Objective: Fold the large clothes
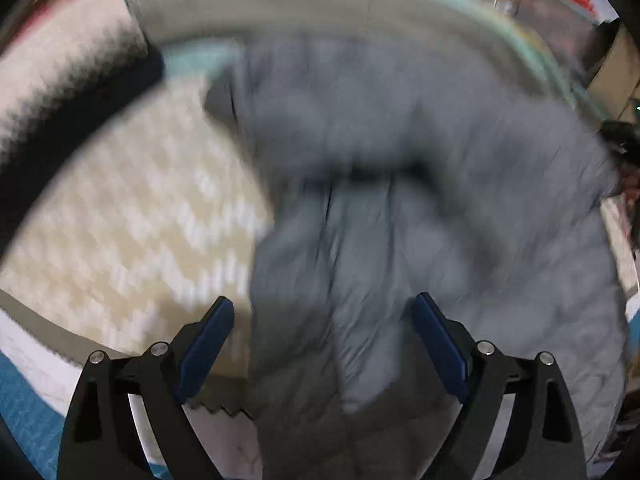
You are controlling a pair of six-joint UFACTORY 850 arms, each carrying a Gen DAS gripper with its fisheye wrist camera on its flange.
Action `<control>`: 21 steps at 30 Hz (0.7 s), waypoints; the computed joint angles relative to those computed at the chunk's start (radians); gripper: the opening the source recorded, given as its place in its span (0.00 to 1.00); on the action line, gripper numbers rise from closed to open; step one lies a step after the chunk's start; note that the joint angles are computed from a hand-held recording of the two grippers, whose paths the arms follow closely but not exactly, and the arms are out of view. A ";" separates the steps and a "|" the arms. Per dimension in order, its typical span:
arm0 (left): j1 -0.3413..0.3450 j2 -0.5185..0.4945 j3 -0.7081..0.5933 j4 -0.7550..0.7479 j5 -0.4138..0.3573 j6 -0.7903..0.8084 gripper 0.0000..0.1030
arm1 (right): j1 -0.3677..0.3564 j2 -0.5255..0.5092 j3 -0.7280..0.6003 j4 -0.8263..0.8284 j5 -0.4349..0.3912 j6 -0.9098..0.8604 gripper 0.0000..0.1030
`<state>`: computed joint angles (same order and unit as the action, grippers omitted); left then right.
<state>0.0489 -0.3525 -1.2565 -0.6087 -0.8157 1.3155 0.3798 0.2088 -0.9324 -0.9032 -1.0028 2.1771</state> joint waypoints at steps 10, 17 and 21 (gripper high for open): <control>0.020 0.009 -0.029 0.016 -0.055 0.046 0.87 | 0.332 -0.122 -0.122 -0.202 -0.312 -0.065 0.81; 0.048 -0.071 -0.227 -0.160 -0.463 -0.035 0.87 | 0.348 -0.134 -0.073 -0.115 -0.230 -0.038 0.81; -0.016 -0.147 -0.262 -0.118 -0.502 -0.179 0.87 | 0.363 -0.065 0.000 -0.123 -0.189 0.111 0.81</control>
